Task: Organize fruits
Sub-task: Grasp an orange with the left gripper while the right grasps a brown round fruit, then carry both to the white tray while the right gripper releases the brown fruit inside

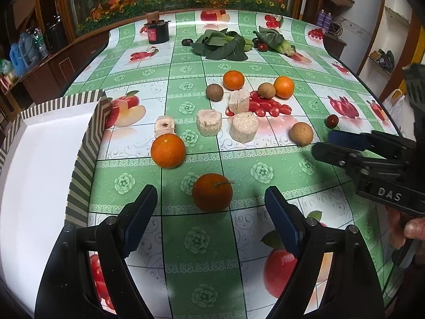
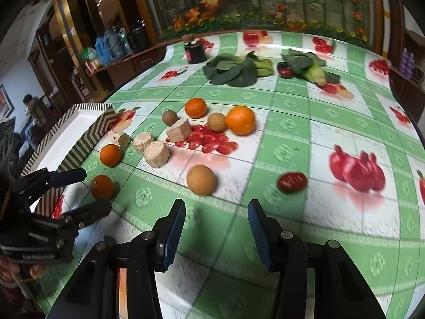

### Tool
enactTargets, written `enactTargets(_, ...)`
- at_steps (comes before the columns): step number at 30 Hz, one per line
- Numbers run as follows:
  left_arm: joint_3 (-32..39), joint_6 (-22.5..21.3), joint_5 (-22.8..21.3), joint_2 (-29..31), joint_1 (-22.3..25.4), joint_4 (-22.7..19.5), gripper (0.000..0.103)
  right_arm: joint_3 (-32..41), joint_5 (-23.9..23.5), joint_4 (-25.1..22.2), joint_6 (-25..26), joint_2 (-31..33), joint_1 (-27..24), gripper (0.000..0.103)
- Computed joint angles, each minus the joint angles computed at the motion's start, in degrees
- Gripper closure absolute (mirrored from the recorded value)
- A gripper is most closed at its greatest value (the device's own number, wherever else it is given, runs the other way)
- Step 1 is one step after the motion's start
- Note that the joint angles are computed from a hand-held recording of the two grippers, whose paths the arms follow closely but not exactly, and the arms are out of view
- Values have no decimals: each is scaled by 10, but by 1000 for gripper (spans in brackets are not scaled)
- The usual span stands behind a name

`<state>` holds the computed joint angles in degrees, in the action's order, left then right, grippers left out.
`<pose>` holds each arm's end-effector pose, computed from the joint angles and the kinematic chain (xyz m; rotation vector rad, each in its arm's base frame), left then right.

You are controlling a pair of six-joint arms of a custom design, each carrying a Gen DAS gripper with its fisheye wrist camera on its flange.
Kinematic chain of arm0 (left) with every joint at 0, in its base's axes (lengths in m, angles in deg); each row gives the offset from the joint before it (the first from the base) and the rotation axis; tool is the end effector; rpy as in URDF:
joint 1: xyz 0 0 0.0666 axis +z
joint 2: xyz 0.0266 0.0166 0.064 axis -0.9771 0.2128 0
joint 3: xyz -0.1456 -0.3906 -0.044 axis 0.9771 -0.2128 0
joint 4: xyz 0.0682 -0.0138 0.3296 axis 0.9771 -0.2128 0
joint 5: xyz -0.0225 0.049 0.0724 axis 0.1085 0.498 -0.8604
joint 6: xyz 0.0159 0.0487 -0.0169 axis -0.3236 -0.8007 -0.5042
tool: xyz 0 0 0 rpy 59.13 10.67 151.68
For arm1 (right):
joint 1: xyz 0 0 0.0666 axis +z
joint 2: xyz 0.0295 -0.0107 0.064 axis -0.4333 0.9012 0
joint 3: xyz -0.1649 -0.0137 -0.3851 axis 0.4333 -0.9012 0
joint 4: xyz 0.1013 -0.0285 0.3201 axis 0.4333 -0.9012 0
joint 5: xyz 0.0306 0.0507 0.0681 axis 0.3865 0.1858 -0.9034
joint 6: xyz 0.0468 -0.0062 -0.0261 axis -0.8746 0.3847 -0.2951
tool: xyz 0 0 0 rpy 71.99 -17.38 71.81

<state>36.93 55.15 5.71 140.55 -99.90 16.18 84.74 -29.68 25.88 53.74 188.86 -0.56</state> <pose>0.6372 -0.2697 0.2572 0.9554 2.3683 -0.3460 0.5390 0.2407 0.2464 0.3408 2.4172 0.1016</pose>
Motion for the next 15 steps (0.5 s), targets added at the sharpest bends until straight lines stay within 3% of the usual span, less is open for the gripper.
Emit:
enactTargets(8,8,7,-1,9,-1,-6,23,58,-29,-26,30,39,-13,72)
enactTargets(10,10,-1,2,10,-2,-10,52,62,-25,-26,34,41,-12,77)
enactTargets(11,14,-5,8,13,-2,-18,59,61,-24,-26,34,41,-11,77)
enactTargets(12,16,-8,10,15,-3,-22,65,60,-22,-27,32,40,-10,77)
enactTargets(15,6,-16,13,10,-3,-13,72,47,-20,-22,21,33,-6,77)
